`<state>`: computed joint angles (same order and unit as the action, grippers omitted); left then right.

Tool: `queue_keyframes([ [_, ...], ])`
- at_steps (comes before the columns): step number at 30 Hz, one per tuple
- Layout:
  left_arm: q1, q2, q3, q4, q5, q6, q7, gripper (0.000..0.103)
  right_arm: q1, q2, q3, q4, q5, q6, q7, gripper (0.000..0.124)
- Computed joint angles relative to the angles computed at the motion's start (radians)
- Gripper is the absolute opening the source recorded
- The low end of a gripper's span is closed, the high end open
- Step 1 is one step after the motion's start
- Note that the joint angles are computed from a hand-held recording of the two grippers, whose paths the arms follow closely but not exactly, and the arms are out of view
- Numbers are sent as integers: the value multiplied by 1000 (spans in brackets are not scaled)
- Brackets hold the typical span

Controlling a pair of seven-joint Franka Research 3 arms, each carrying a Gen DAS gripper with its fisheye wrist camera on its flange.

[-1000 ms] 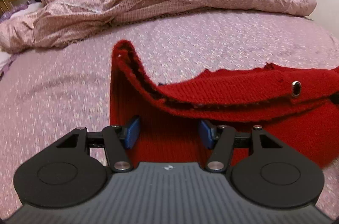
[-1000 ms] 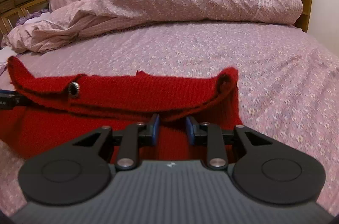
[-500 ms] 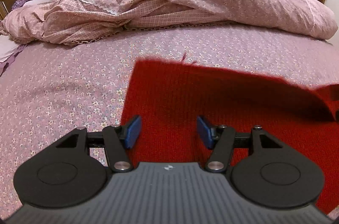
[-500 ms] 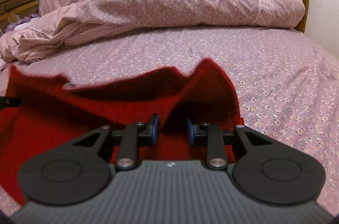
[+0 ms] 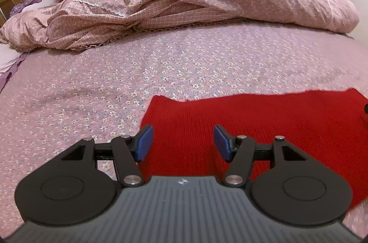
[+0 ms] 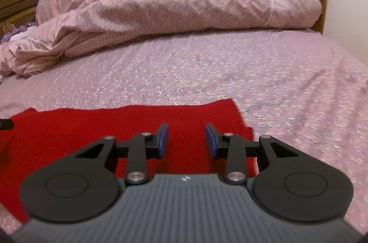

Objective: Fold small clothes
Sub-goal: 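Open both grippers and withdraw from the folded cardigan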

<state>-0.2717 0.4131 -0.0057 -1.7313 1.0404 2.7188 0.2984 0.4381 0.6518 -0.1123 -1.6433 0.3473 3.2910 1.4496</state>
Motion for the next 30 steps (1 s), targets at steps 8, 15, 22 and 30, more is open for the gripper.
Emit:
queue_keyframes([
  [8, 16, -135, -53, -174, -34, -97, 38, 60, -40, -152, 68, -240, 42, 95, -23, 38],
  [15, 30, -126, -68, -209, -30, -117, -5, 53, 65, -133, -29, -268, 117, 84, -48, 37],
  [22, 22, -128, -71, -205, -6, -142, -48, 54, -107, -131, 149, -279, 86, 129, -2, 38],
  [30, 40, -220, -98, -287, -15, -104, -94, 71, -310, -206, 355, -381, 2, 190, 181, 49],
])
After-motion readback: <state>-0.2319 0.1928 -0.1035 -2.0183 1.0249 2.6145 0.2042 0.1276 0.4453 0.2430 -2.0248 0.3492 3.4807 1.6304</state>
